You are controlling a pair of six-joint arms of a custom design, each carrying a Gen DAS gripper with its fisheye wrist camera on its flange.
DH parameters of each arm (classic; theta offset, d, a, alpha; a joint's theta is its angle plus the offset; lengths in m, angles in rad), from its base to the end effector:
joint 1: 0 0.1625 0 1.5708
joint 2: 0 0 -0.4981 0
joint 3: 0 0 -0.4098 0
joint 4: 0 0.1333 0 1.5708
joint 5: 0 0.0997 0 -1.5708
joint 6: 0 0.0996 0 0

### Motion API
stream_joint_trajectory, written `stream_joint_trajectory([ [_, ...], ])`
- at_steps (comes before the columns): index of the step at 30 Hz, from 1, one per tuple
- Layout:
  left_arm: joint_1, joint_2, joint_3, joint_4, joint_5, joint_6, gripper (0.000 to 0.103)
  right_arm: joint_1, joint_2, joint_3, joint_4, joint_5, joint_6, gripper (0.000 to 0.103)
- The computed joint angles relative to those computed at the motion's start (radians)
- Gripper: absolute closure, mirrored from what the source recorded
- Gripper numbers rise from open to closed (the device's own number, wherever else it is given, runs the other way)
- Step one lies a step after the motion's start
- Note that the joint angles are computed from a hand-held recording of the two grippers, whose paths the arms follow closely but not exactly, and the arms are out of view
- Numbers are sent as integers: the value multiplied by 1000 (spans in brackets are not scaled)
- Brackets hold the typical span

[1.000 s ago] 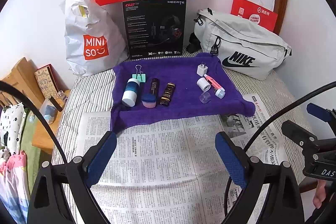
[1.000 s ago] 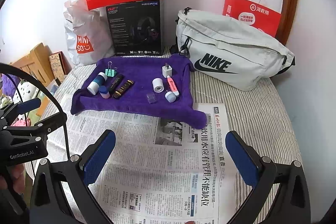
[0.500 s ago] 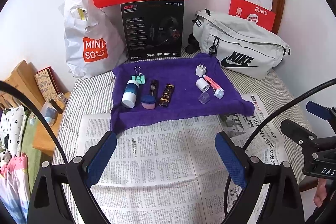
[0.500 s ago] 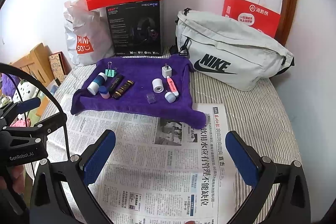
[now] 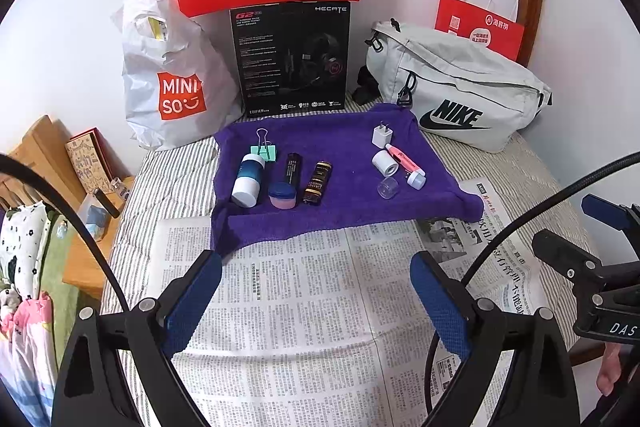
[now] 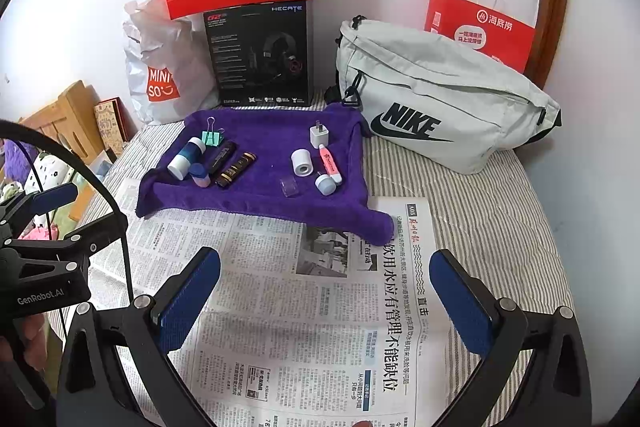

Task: Organize rigid objects

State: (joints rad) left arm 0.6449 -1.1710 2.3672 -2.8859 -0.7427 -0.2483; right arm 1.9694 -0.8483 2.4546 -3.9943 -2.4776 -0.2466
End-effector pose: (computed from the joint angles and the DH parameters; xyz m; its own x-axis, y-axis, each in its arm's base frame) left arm -0.2360 -0.4362 0.1849 -0.6568 0.3263 -0.6799 0.6521 0.6985 -0.2947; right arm 0.2166 -0.3730 0.1573 -0.7021 0.1274 0.7006 -0.4506 0.6824 -0.5756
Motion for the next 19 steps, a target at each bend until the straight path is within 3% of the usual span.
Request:
stream_joint_trajectory([
  [19, 0, -1, 4, -22, -10, -4, 3, 2, 7, -4, 8, -3, 7, 0],
])
